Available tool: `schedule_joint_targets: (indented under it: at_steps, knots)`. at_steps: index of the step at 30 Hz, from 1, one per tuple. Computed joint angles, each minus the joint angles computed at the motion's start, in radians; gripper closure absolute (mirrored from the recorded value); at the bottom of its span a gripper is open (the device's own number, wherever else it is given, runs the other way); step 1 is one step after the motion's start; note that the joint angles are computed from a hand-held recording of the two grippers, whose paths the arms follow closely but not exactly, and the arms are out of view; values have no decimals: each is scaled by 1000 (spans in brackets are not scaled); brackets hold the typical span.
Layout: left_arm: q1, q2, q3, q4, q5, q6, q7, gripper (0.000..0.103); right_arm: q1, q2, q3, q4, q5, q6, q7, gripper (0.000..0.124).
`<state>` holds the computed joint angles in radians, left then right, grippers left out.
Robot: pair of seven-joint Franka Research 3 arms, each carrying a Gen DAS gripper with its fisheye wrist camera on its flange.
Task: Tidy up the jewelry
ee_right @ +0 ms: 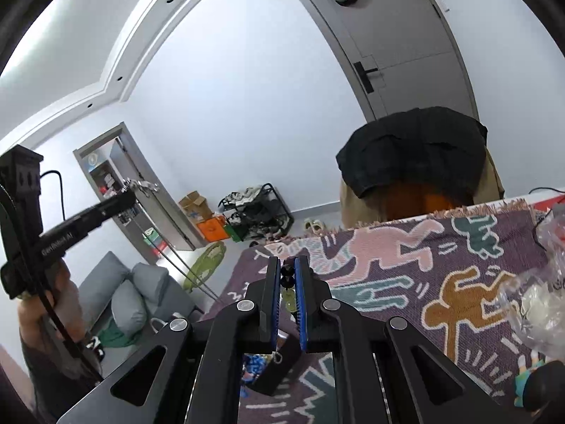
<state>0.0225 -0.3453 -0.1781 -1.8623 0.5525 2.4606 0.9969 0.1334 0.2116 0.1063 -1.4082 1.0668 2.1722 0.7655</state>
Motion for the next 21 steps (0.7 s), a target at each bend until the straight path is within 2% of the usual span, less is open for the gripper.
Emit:
schedule_joint_targets:
  at_steps: [7,14,21]
  knots:
    - [3,-26,11,-37,-10,6,3,97,21,-12,8,-8,-15,6,-2,115]
    - [-7,-51,50,-137,-94,54,27,97,55,-22,12,-24,-61,17,0,115]
    - [-20,-80,99,-263,-214,133,73,97,89,-7,21,-7,-131,42,30,115]
